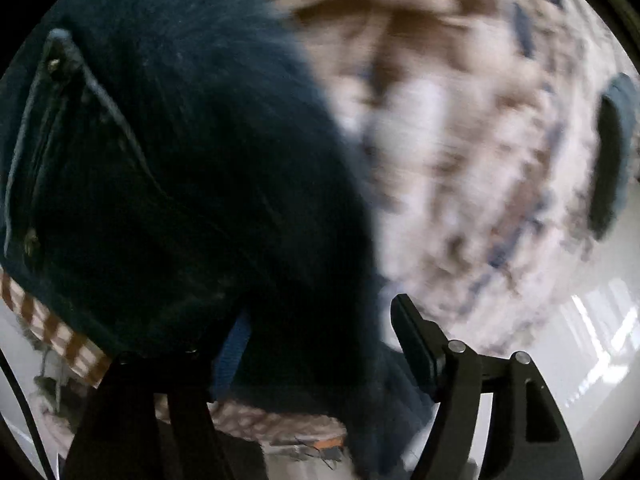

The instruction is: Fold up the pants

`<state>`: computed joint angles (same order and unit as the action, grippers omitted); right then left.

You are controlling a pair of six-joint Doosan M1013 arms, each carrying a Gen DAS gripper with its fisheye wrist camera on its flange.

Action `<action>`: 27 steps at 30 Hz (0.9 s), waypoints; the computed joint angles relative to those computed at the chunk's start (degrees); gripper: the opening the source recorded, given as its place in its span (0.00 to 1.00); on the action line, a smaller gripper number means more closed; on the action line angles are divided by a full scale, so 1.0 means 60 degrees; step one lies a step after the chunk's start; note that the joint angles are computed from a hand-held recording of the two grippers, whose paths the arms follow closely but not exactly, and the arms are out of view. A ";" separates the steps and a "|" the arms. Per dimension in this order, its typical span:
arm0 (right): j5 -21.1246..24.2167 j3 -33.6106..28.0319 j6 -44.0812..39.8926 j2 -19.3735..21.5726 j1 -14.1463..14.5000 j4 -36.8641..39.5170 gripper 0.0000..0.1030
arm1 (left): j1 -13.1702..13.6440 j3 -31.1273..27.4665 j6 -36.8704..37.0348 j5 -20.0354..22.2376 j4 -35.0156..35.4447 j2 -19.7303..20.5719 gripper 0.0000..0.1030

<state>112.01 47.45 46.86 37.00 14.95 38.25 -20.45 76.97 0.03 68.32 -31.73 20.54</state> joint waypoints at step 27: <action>0.2296 -0.0125 1.0167 0.2348 0.0052 0.4953 0.60 | -0.0349 0.0717 -0.0542 -0.1733 0.0941 -0.0800 0.36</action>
<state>125.78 46.69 107.86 51.09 15.26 67.96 -22.55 81.28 -3.23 57.92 -26.08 15.74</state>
